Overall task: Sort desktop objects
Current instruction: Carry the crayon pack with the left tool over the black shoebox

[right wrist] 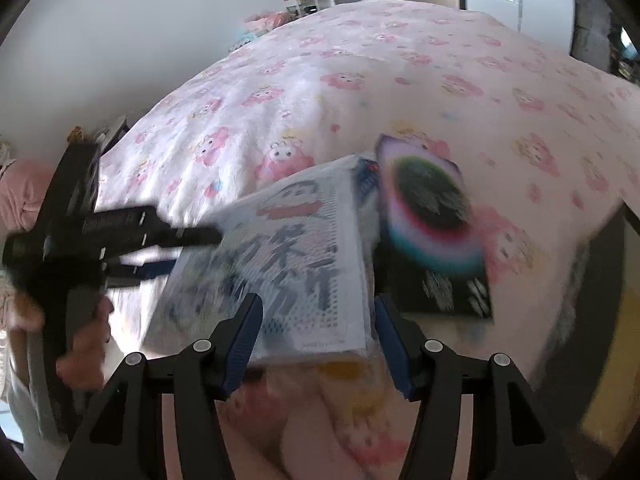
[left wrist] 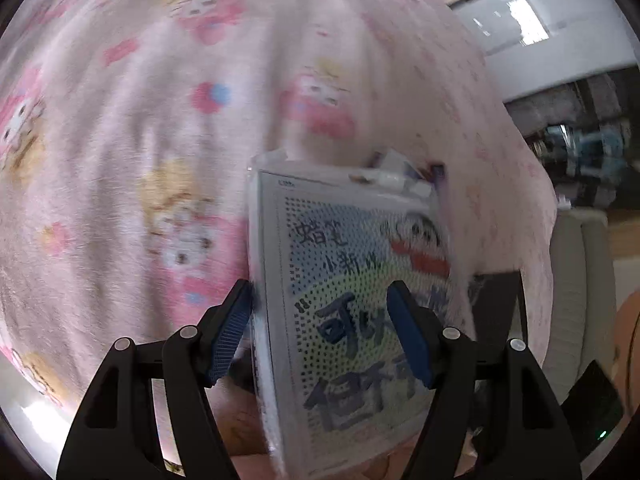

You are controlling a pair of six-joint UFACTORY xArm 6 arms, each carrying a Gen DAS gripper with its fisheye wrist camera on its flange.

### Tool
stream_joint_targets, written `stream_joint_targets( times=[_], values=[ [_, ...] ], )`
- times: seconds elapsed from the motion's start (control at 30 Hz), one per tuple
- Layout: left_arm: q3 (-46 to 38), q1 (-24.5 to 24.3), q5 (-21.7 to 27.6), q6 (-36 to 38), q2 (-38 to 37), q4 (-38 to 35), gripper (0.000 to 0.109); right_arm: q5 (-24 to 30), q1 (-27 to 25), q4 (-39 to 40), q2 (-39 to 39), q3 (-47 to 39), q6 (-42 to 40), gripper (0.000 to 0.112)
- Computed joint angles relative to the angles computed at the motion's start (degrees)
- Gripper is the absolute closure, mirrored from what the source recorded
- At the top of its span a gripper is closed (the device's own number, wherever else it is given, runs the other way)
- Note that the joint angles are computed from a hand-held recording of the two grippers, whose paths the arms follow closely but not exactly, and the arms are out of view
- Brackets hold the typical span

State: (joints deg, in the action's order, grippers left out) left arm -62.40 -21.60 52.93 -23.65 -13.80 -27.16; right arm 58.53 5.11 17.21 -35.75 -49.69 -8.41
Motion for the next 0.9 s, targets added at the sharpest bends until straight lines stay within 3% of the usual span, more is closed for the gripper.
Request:
stream_joint_targets(
  times=[0.1,0.2,0.37,0.57,0.7,0.9],
  values=[
    [-2.13,-1.45,1.27,1.03,0.85,-0.69,0.039,3.60,-3.62,2.97,-5.31,3.41,-0.56,0.057],
    [-3.91,-3.33,3.16,0.87,2.02,-1.59,0.039,4.77,-5.59,0.84,-8.76,6.31,1.42,0.057],
    [-5.40,-4.12,6.26,-2.34,2.63,-0.33,0.038,5.18,-8.80,1.55,-7.57,6.68,1.21,0.057],
    [-7.37,-4.01,10.12,-4.88,4.09,1.15,0.033,0.60,-5.95,-3.37,-3.72,7.85,3.24,0.055],
    [-10.03,-4.09,11.58,-3.08,7.28,2.61,0.029,-0.01,-8.02,-0.25,-3.28,9.10,0.21,0.047],
    [-10.01,-6.07,11.53,-3.17,6.54,6.36,0.028,0.46,-9.97,5.05,0.20,7.72,-2.99,0.046]
  ],
)
